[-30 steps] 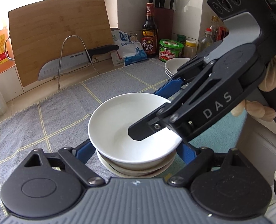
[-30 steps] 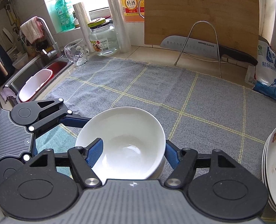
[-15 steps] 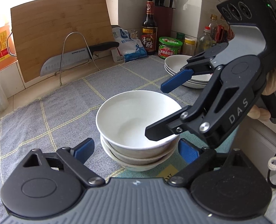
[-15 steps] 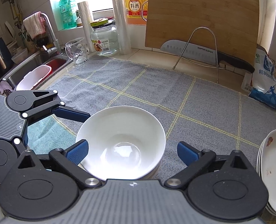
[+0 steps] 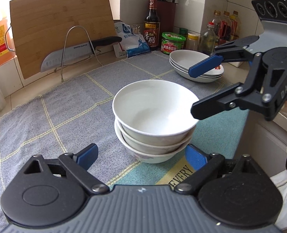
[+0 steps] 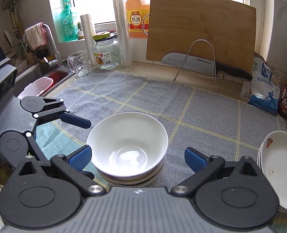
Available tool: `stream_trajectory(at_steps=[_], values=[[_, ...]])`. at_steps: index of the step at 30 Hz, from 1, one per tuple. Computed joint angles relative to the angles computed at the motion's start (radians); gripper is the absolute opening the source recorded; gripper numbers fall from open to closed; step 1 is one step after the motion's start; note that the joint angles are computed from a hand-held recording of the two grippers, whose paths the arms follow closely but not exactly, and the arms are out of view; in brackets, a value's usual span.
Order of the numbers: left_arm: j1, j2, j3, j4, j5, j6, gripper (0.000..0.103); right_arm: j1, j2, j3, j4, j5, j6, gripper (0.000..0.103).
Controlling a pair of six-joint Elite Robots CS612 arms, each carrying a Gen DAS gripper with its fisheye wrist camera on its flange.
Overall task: Organize plates and bowls
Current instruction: 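Grasp the three-bowl stack rim with the left tool while the right tool grips the opposite rim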
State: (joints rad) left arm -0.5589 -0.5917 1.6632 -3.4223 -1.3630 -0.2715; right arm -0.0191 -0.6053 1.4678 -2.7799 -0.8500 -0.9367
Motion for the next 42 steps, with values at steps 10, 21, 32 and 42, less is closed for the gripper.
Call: stream_trajectory(at_steps=[10, 21, 32, 42], values=[[0.038, 0.042, -0.039, 0.044, -0.135, 0.152, 0.096, 0.024, 0.0, 0.074, -0.134, -0.184, 0.023, 0.103], [0.04, 0.069, -0.093, 0.12, -0.13, 0.171, 0.099, 0.04, 0.066, -0.013, -0.003, -0.259, -0.051, 0.103], [0.037, 0.08, -0.097, 0.111, -0.101, 0.143, 0.102, 0.004, 0.095, -0.054, 0.086, -0.108, -0.269, 0.103], [0.059, 0.065, -0.102, 0.128, -0.189, 0.283, 0.102, 0.006, 0.104, -0.149, 0.307, -0.033, -0.498, 0.103]])
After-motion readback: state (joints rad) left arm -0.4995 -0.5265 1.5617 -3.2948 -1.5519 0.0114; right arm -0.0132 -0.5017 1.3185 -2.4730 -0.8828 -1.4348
